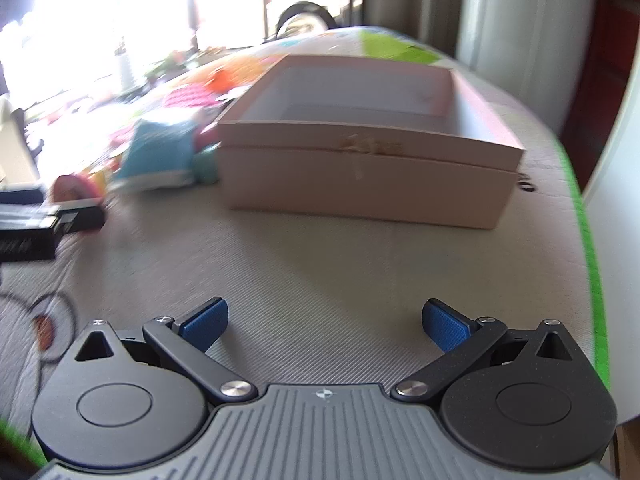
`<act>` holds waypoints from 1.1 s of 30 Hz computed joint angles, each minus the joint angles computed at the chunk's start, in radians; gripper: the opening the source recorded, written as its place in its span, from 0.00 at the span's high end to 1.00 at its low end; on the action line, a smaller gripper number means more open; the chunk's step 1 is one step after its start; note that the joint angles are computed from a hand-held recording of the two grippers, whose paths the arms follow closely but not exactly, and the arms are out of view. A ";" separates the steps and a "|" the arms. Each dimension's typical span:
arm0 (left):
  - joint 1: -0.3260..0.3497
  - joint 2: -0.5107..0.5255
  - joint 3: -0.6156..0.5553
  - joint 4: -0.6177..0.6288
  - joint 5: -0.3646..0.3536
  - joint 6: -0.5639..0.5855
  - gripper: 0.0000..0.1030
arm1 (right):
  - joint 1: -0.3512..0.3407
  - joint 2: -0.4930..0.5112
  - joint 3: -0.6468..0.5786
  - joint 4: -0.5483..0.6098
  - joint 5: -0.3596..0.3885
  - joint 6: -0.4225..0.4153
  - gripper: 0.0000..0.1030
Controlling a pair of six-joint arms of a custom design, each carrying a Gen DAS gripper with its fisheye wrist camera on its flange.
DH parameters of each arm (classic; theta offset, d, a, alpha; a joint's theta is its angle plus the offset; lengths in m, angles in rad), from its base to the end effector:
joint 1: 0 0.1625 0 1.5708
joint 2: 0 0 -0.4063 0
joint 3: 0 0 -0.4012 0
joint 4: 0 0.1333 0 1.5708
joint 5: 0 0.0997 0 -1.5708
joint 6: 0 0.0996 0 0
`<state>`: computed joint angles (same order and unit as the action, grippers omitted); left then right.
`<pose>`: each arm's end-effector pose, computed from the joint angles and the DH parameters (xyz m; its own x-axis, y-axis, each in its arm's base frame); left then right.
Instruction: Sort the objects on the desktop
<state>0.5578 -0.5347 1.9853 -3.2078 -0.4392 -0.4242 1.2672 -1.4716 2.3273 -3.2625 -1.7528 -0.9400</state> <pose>-0.3089 -0.4561 -0.0519 -0.6780 0.0338 -0.7343 0.6086 0.5860 -0.5350 -0.0224 -0.4570 0.2722 -0.6917 -0.2677 0.6708 -0.6073 0.7183 -0.3396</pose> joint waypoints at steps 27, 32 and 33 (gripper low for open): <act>0.107 0.034 0.064 -0.638 -0.111 0.201 0.00 | 0.427 0.752 -1.013 0.469 -0.246 0.315 0.23; 0.105 0.040 0.065 -0.663 -0.144 0.238 0.00 | 0.423 0.982 -1.279 0.521 -0.329 0.345 0.38; 0.105 0.043 0.063 -0.669 -0.146 0.249 0.00 | 0.419 1.010 -1.324 0.551 -0.325 0.365 0.41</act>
